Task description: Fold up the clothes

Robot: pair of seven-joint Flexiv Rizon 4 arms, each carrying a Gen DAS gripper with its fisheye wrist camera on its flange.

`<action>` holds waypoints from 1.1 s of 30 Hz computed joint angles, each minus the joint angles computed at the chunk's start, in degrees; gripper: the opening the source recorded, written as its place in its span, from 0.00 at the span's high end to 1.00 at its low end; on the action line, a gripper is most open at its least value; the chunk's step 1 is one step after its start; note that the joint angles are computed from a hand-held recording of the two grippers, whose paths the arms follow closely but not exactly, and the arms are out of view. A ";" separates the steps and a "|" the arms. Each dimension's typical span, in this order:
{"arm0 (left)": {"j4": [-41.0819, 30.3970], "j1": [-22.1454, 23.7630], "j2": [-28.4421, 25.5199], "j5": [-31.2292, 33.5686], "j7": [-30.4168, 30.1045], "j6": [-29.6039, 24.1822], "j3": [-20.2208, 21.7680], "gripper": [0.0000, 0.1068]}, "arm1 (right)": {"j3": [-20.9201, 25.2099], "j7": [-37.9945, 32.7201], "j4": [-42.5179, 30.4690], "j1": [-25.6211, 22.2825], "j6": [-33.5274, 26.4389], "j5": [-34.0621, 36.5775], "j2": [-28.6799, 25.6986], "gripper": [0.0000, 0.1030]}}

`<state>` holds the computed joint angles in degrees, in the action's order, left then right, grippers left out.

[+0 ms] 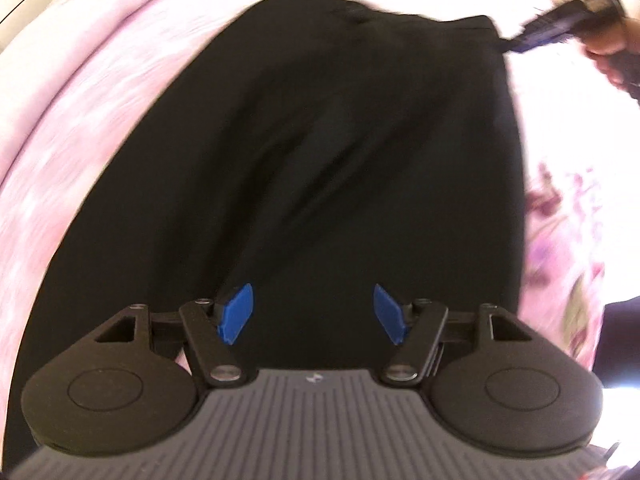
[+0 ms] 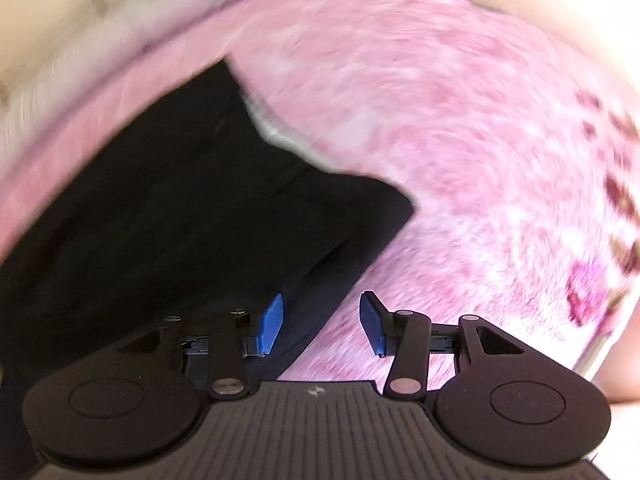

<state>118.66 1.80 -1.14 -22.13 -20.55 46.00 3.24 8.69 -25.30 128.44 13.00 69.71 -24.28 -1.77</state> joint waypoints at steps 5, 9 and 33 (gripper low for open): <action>3.44 -4.93 0.42 -9.33 12.95 1.53 -3.62 0.40 | -2.33 3.75 4.58 -2.41 17.29 3.41 -4.11 0.54; 7.14 -9.92 0.57 -14.07 20.28 6.50 -5.87 0.35 | 3.33 -1.79 1.86 -6.52 23.39 14.00 -8.82 0.73; 17.62 -8.72 12.44 9.99 -3.00 10.86 -0.15 0.37 | 2.59 -17.18 -1.98 -2.41 1.55 23.48 -0.95 0.64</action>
<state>136.28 -6.93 11.30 -12.14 -23.55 56.86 3.09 11.28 -42.48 126.45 10.59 71.25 -0.80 -2.72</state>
